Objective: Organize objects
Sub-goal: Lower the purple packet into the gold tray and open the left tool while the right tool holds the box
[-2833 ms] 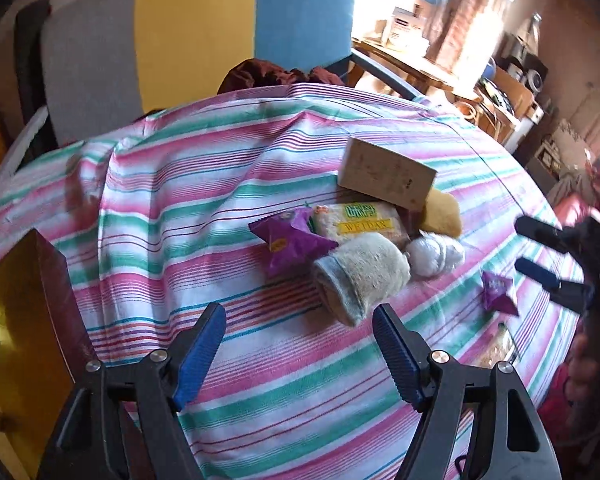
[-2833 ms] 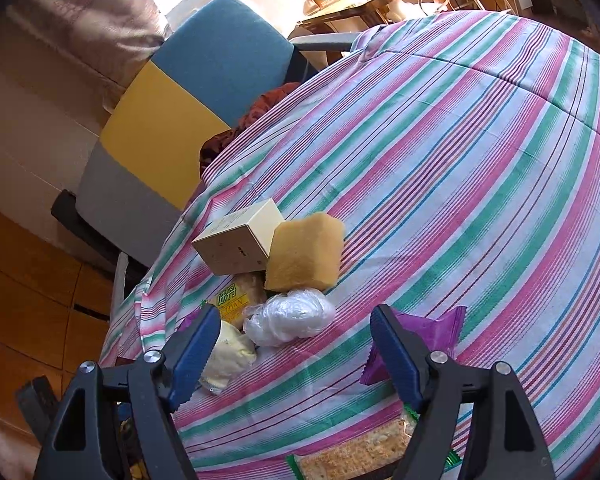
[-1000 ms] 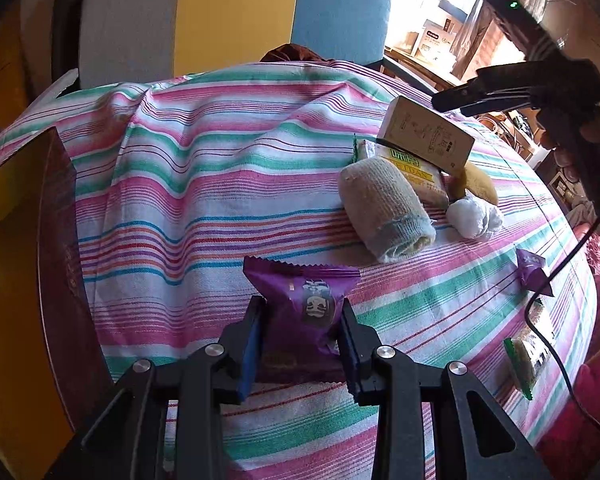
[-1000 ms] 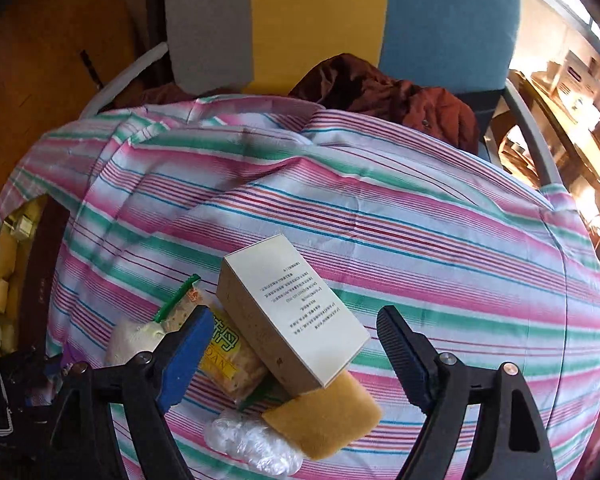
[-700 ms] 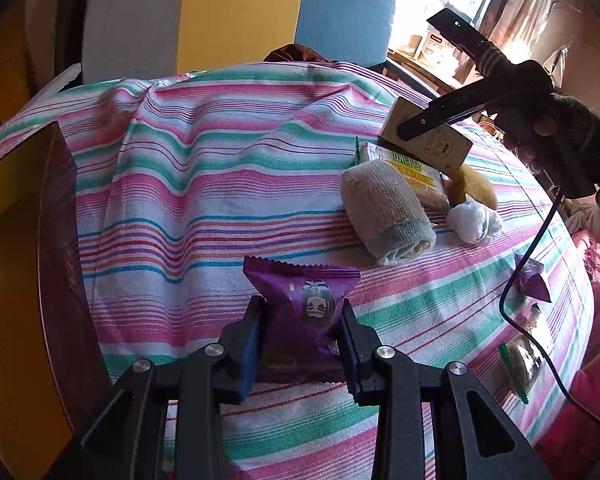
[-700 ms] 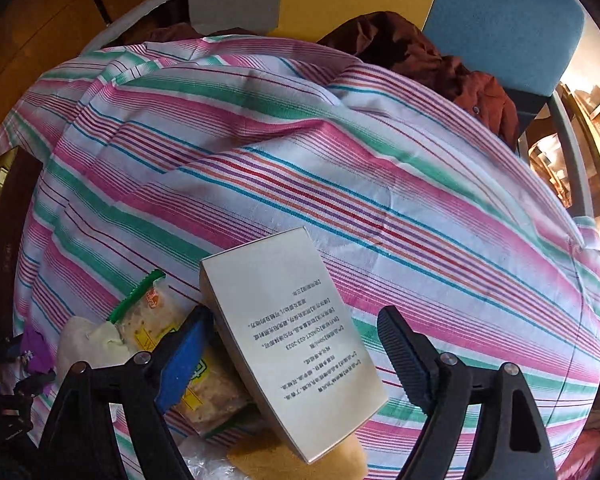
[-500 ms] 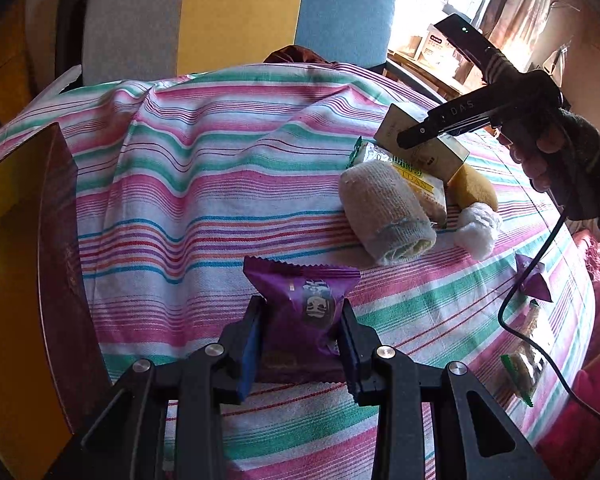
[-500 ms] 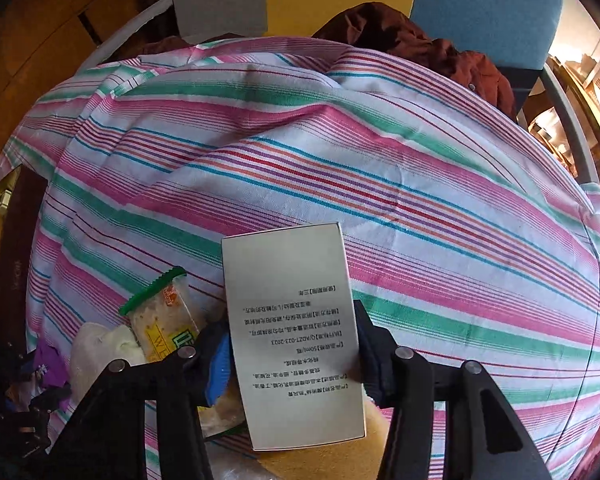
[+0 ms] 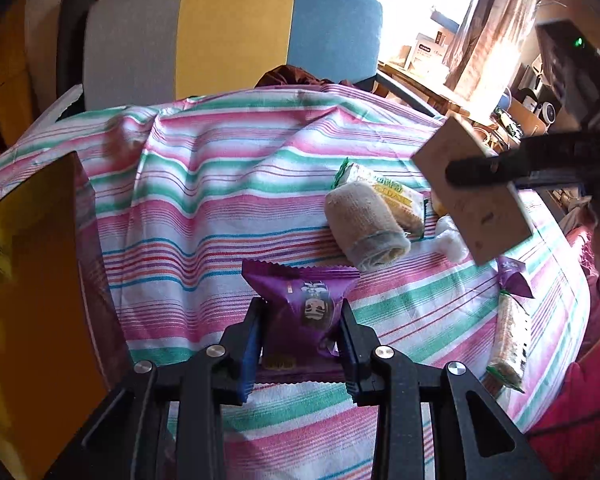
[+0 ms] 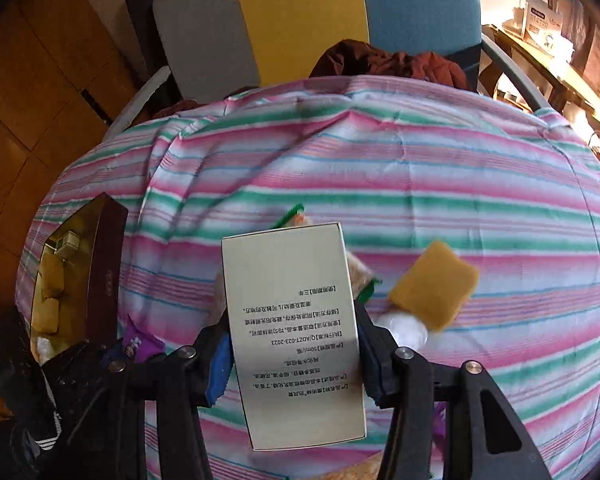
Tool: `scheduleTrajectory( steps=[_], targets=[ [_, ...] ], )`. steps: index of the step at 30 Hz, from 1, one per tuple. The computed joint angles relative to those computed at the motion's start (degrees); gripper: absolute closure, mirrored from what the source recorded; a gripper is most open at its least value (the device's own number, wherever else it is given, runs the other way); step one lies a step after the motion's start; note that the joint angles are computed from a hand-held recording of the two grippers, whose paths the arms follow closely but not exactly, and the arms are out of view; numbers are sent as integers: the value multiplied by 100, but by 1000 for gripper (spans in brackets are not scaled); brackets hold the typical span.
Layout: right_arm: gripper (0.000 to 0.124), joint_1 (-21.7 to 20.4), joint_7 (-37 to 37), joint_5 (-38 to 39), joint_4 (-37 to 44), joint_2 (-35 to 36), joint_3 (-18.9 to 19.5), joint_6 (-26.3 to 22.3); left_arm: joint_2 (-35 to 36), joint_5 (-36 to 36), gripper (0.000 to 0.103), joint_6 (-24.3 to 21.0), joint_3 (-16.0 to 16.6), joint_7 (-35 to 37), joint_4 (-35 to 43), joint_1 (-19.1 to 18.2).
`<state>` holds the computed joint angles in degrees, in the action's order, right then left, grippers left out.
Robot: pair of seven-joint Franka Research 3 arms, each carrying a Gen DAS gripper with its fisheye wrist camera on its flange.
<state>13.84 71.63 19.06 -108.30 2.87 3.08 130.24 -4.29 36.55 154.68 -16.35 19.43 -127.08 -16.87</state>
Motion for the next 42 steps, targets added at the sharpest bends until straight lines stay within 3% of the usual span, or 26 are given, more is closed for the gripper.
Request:
scheduleTrajectory(
  steps=[6, 10, 15, 22, 30, 37, 42],
  targets=[
    [71, 83, 929, -466, -1175, -513, 61, 603, -680, -21, 68, -228, -137, -131, -357, -18],
    [74, 129, 970, -532, -1516, -576, 93, 1131, -1159, -33, 68, -565, -261, -251, -604, 15],
    [74, 144, 897, -575, -1553, -542, 89, 1379, -1806, -124, 68, -978, -384, -421, -978, 65],
    [74, 174, 926, -777, -1591, -540, 106, 1475, -2528, -360, 68, -1484, -434, -538, -1452, 102],
    [74, 173, 877, -745, -1579, -521, 96, 1474, -3008, -658, 68, -1667, -331, -536, -1882, 99],
    [74, 179, 934, -936, -1516, -447, 107, 1350, -3984, -1311, 68, -1515, 97, -567, -2800, 47],
    [75, 182, 945, -994, -1522, -452, 102, 1354, -4741, -1667, 68, -1722, 312, -441, -3286, 178]
  ],
)
